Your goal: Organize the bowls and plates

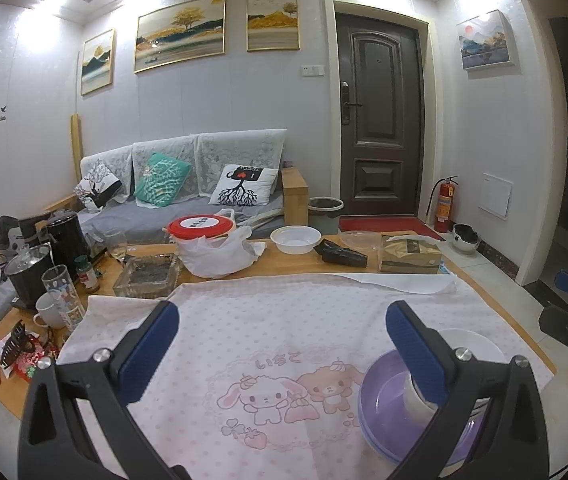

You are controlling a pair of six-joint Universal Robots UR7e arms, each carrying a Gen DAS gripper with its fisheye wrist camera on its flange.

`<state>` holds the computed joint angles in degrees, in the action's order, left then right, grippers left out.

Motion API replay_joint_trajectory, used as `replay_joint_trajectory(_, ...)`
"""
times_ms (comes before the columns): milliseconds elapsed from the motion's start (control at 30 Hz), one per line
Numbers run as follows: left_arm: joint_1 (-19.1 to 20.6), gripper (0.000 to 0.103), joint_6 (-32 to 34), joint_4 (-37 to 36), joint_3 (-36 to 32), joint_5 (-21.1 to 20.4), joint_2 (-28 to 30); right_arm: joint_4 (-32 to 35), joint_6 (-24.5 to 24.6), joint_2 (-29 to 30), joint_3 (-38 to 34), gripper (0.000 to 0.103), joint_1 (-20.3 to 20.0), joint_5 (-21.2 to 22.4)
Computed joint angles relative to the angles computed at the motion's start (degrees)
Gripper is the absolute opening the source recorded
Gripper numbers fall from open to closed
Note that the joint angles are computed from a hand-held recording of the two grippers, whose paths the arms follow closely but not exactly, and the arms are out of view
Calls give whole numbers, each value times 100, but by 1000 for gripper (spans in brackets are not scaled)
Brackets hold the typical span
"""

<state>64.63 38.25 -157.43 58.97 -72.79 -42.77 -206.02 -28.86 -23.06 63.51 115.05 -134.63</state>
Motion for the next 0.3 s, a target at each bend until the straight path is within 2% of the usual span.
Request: replay_joint_trajectory(300, -10, 103, 72, -84, 50, 9, -18, 0, -7, -4, 0, 102, 0, -3)
